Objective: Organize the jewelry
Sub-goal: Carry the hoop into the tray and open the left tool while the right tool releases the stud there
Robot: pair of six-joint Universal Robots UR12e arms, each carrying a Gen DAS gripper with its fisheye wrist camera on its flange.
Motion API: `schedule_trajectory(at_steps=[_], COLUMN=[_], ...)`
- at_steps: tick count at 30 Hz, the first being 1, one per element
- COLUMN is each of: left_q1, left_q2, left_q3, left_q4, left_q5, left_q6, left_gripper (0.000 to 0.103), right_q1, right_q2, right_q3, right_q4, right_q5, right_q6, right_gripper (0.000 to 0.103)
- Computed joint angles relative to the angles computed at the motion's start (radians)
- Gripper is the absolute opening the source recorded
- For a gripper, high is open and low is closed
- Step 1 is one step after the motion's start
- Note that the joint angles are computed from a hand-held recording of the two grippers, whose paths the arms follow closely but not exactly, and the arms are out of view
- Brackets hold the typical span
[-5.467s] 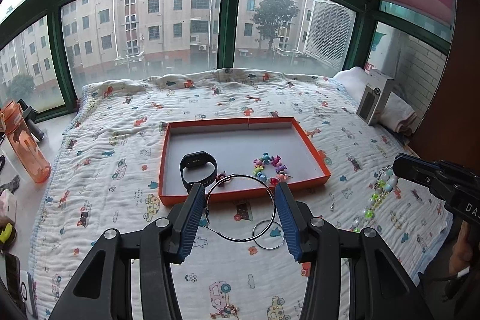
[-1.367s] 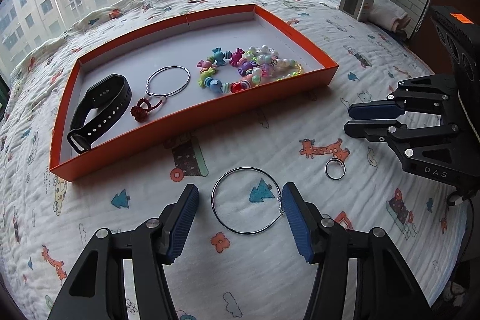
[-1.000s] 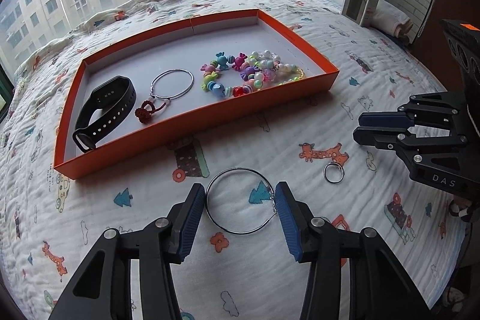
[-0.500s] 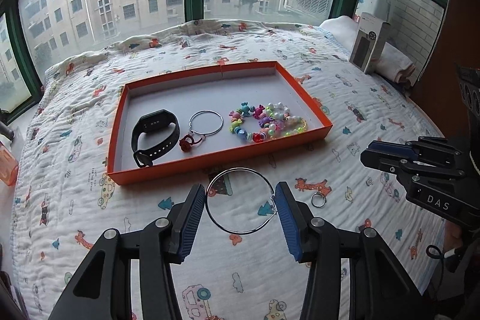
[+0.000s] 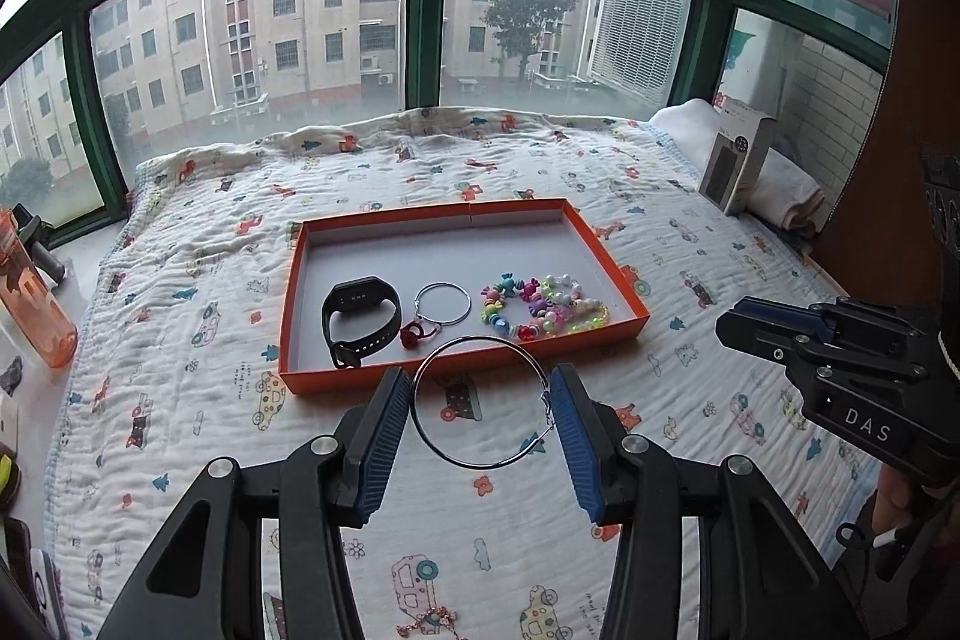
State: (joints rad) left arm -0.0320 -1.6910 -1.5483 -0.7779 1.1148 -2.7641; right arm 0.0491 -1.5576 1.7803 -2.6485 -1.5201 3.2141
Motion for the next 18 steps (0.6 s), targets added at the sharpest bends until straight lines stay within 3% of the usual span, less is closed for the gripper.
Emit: schedule_trajectory(at_steps=[18], left_q1=[0.000], left_q2=[-0.044], left_q3=[0.063], left_q4=[0.024], left_q5=[-0.002], left_q6=[-0.061], left_gripper=[0.052], right_q1=[0.008], right_q2=[0.034], right_q3=[-0.041], right_q4=[-0.030], right_q5=[-0.022], right_q6=[-0.001], right_gripper=[0.021])
